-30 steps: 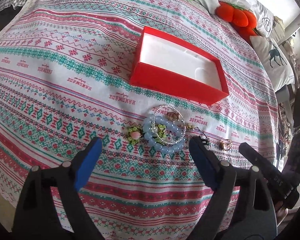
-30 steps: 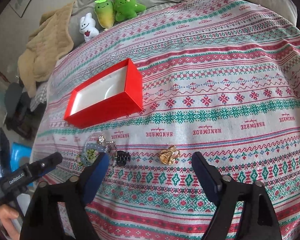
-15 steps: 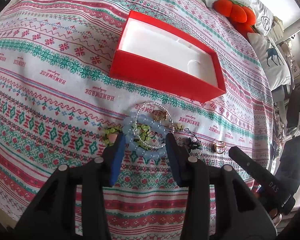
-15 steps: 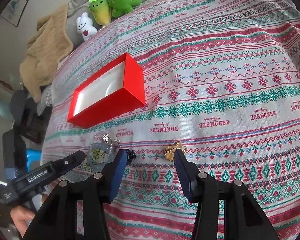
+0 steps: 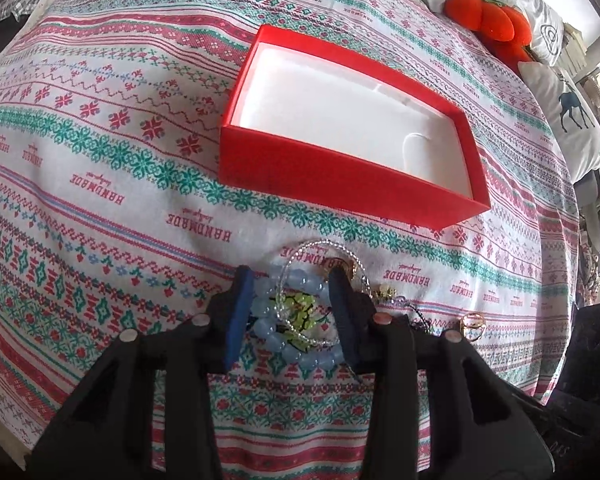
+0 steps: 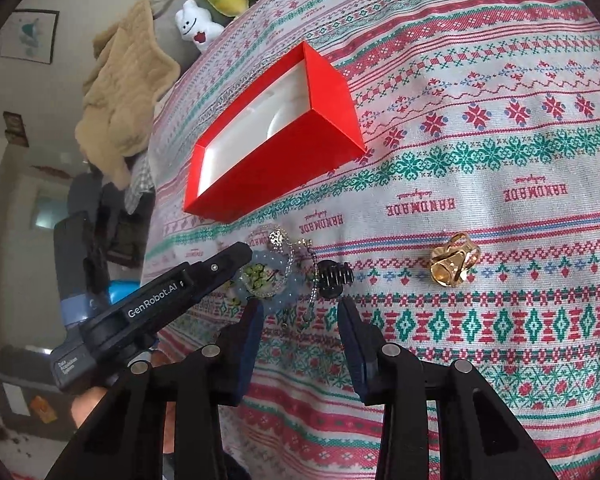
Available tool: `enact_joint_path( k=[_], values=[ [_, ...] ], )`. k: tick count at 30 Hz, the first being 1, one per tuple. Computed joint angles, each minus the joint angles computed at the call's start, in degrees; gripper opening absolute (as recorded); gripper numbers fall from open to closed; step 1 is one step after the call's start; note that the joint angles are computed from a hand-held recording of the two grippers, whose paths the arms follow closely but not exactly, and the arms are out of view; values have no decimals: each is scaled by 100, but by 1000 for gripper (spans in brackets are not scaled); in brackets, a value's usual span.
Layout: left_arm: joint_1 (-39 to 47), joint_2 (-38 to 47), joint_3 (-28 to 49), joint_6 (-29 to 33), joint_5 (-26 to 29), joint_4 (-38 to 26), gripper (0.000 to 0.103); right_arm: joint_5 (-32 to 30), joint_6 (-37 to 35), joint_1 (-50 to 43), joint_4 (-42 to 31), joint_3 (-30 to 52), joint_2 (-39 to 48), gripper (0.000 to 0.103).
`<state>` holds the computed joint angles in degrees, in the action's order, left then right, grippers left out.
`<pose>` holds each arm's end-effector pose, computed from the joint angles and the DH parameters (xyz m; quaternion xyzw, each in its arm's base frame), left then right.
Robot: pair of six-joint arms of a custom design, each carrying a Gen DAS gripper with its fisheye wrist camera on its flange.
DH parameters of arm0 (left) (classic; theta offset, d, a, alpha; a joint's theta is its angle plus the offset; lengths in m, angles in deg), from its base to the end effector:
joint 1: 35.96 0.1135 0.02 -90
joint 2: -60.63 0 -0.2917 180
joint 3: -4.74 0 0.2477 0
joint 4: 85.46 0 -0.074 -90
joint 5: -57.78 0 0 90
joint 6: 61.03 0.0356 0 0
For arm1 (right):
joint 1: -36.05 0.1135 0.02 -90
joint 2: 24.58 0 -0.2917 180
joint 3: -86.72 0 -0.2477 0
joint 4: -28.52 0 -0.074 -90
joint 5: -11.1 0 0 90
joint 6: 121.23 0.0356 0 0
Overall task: Organize jewelry
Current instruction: 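Grasp the white pearl bracelet with the left tool while the right grasps the green-beaded bracelet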
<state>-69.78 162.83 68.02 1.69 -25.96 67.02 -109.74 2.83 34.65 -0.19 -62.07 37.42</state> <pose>0.2621 -0.1803 0.1427 0.0669 0.9753 -0.1496 0.1484 0.1493 0.0146 0.1542 0.2166 0.9072 0.3175 0.1712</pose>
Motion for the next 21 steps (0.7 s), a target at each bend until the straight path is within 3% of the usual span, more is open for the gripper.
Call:
enact_joint_path(
  k=[2,6,7,9,10,21],
  values=[
    [-73,86,81,44,-127,-24,37,97,200,207,307,-18,319,34],
    [-123,247,177,96,-212,-33,27,462,358,628,650,-28,788,9],
    [-107,264,176,108,-169,-18,26,586,403,777,712,-18,815,8],
    [-93,272,185,128,-180,-9,16,873,461,1060,740,10,697,5],
    [-98,252,181,169,-193,2,5,1001,457,1142,699,23,593,5],
    [-109,62,76,273,-81,39,4,903,134,787,-7,-24,-739,4]
  ],
)
